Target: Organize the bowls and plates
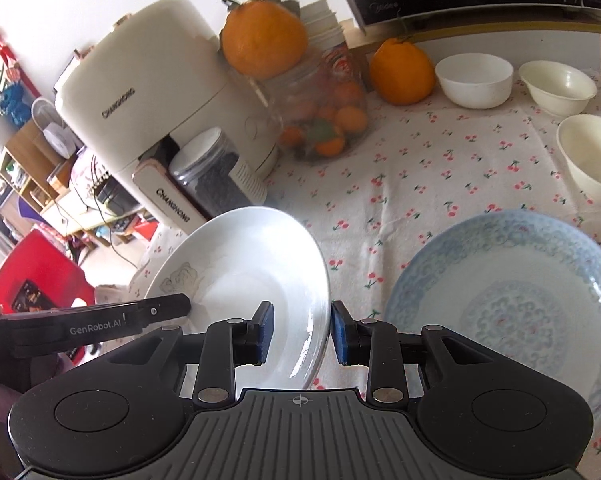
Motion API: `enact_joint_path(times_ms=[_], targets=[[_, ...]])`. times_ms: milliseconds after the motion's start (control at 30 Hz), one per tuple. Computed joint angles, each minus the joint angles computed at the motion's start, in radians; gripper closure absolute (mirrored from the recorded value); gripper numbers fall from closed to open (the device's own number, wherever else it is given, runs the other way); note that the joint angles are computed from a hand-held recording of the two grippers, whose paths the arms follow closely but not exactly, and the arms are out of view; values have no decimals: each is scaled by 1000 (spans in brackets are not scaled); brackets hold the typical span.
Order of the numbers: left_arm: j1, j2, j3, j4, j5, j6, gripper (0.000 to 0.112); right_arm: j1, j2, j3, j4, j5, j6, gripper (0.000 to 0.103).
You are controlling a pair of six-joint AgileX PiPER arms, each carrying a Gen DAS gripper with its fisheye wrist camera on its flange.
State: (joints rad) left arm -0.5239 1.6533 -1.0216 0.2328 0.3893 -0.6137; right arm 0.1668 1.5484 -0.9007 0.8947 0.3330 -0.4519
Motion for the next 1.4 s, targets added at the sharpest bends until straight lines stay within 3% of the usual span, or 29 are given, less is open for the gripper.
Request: enact_joint_path(times_ms=[800,1400], targets=[[-196,164,-251,93,99,-141,84,-321,-91,67,109,145,-212,73],[-285,321,-459,47,189,-95,84,-518,-63,69,72,223,-269,73]])
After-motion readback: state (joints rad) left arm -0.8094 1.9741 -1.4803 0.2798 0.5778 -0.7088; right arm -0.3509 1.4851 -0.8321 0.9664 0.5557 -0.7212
